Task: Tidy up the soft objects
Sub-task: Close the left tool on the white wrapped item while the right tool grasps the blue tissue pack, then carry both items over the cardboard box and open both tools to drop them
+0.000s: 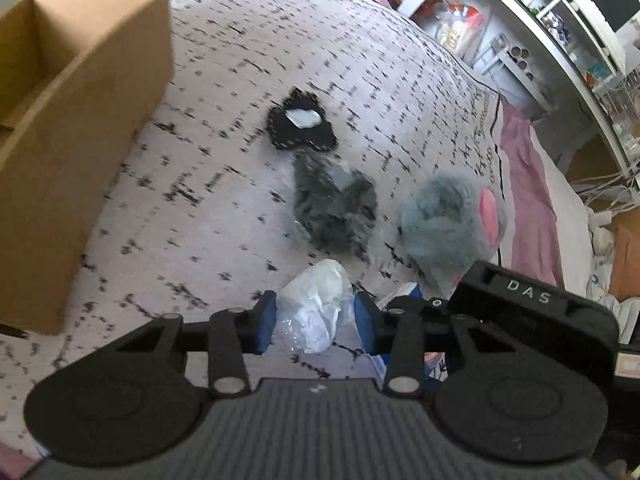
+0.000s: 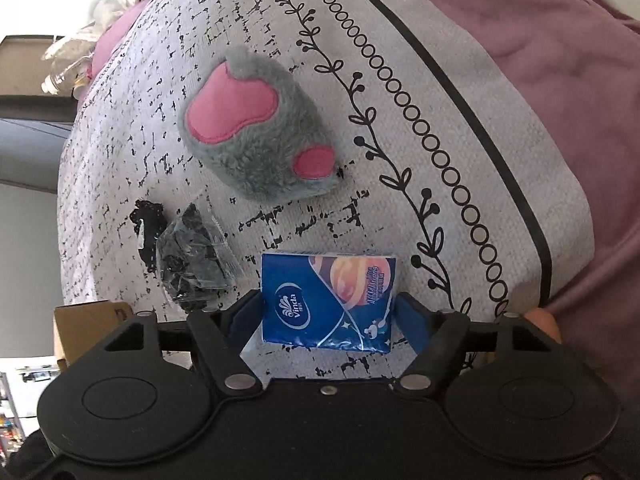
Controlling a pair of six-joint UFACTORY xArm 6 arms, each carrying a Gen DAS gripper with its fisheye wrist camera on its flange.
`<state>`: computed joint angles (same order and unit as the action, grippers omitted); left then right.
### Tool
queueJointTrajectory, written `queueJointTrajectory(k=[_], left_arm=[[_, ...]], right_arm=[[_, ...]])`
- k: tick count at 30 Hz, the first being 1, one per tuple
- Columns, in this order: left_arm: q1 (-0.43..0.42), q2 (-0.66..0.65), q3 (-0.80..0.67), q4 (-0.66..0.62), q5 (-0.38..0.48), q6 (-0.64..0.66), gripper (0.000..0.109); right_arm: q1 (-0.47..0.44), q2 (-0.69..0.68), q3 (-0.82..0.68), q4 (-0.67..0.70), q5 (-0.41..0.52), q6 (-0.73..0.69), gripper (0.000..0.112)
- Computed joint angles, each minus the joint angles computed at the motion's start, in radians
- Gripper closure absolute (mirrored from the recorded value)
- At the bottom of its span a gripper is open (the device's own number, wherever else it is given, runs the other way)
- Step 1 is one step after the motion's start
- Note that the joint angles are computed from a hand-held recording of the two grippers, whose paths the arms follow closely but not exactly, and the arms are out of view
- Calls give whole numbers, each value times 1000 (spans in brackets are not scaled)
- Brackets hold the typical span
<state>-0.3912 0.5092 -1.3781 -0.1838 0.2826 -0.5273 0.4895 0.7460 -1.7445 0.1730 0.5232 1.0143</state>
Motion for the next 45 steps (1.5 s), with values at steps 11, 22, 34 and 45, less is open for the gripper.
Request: queueJointTrajectory(k=[11, 22, 34, 45], left_arm=[[26, -143, 119, 55, -31, -31, 67], [52, -280, 208, 133, -34, -68, 67], [75, -382, 291, 75, -62, -17, 67], [107, -454, 361, 17, -92, 56, 67]], right_arm=[[17, -71, 93, -146, -108, 91, 48], [41, -149, 140, -324, -128, 159, 49], [72, -222, 148, -548, -99, 294, 48], [107, -229, 112, -644, -120, 342, 48]])
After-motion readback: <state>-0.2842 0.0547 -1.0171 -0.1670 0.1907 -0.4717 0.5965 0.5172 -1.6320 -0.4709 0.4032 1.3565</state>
